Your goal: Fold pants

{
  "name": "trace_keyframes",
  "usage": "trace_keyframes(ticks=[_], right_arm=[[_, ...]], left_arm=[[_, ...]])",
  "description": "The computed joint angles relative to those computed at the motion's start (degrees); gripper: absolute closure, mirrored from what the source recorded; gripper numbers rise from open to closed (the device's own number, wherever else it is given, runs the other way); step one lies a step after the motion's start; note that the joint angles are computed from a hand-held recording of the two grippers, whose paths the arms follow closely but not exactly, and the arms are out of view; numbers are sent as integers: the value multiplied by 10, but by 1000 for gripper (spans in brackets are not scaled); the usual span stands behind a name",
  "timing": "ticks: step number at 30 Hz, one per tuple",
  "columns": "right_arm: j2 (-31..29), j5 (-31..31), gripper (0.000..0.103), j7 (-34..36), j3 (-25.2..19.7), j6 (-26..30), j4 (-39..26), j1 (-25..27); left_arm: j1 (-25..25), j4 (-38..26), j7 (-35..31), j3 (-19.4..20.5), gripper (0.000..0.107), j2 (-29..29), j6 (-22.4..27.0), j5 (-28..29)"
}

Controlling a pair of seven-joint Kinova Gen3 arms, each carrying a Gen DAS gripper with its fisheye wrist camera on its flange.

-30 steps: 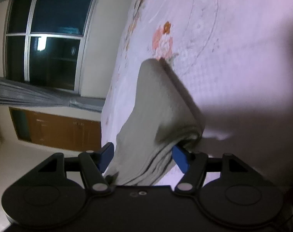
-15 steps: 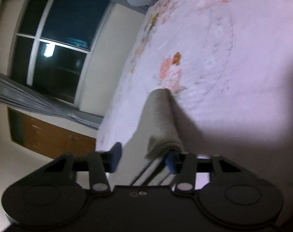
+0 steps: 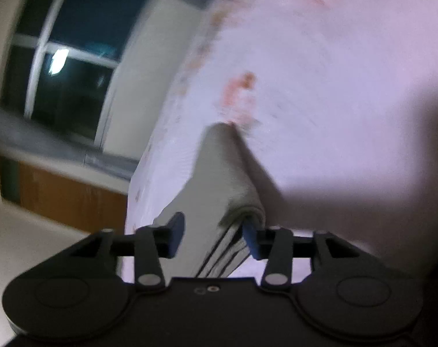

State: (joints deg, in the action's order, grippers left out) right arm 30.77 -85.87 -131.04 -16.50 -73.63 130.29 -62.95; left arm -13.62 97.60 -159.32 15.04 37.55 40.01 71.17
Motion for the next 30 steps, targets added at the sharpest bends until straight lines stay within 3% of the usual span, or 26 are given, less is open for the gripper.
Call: trace_keyframes(ticks=[1, 3, 6, 10, 12, 14, 16, 17, 20, 22, 24, 27, 30], right_arm=[[-3, -4, 44, 23, 16, -9, 0, -14], [-19, -7, 43, 61, 30, -2, 4, -9], [-36, 16, 43, 62, 12, -1, 19, 33], [-48, 102, 43, 64, 26, 41, 30, 78], [-47, 149, 43, 64, 32, 73, 24, 103], [-44, 196, 42, 62, 36, 119, 16, 136], [-37, 240, 42, 62, 20, 166, 15, 185], [-35, 252, 44, 64, 16, 189, 15, 204], [-32, 261, 67, 46, 1, 217, 26, 239], [-46, 230, 67, 61, 7, 202, 32, 222], [-63, 210, 62, 106, 50, 211, 24, 186], [-76, 214, 62, 176, 129, 270, -2, 153], [-78, 195, 63, 246, 171, 319, -30, 144]], left_arm=[[-2, 5, -6, 0, 78, -7, -4, 3], [-2, 6, -7, -4, 77, -19, -6, 3], [-8, 11, -3, -8, 77, -33, -11, 14], [-14, 0, 4, -5, 77, -28, 5, 35], [8, -9, 26, -10, 77, -26, -3, 22], [52, -11, 54, -35, 77, -29, -41, -2], [55, 6, 43, -25, 78, -33, -79, 1], [42, 16, 24, -4, 82, -35, -97, 1], [21, 34, -18, 13, 85, -38, -103, 31], [29, 51, -55, -4, 84, -56, -118, 65], [7, 61, -100, 15, 84, -58, -123, 111], [16, 50, -156, 11, 84, -56, -110, 167], [48, 4, -143, 4, 84, -38, -85, 157]])
